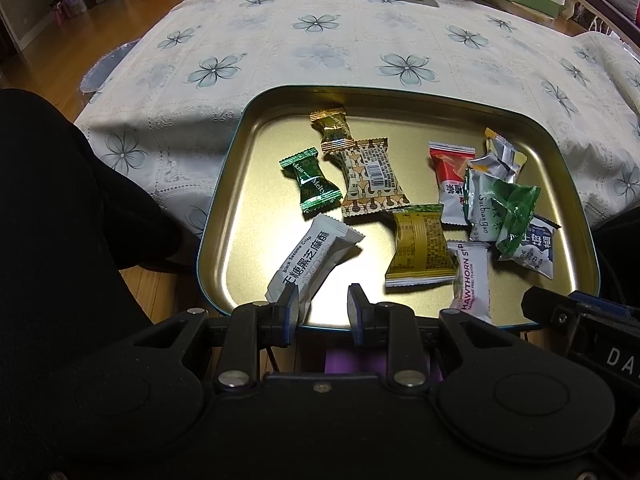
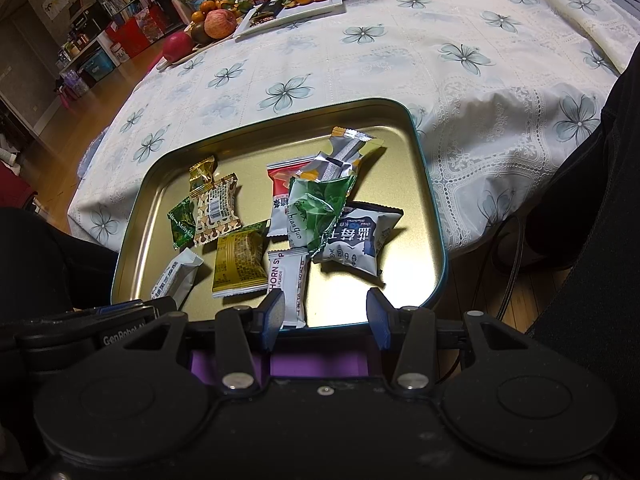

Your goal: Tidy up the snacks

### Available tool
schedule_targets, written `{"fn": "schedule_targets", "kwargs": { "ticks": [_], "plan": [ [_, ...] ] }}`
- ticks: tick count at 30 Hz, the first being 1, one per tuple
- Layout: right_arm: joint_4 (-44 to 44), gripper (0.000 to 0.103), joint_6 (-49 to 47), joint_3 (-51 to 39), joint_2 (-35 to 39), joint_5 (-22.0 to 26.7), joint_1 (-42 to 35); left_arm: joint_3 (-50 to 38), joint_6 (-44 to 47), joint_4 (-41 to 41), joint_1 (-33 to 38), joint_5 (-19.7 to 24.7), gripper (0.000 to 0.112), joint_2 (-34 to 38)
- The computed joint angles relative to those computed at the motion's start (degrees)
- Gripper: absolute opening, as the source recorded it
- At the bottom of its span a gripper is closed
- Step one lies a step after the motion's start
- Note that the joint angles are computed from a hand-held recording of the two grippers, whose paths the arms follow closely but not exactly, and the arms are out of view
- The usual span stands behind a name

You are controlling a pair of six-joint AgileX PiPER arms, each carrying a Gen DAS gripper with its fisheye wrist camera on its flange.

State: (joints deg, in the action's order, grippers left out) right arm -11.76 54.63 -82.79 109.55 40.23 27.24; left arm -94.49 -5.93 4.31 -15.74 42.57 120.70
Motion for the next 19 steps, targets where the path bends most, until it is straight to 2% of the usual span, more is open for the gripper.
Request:
{"fn": "schedule_targets", "kwargs": {
  "ticks": [13,19],
  "plan": [
    [-0.07,0.047,0.09,-0.12,0.03,0.14,0.07,0.17,0.07,0.14,-0.10,-0.18,0.037,-0.18],
    [-0.10,0.047,0.16,-0.16,0.03,0.18,0.10,1.63,-1.47,2.28,-0.68,-1.98,0.037,-1.11]
  ]
}}
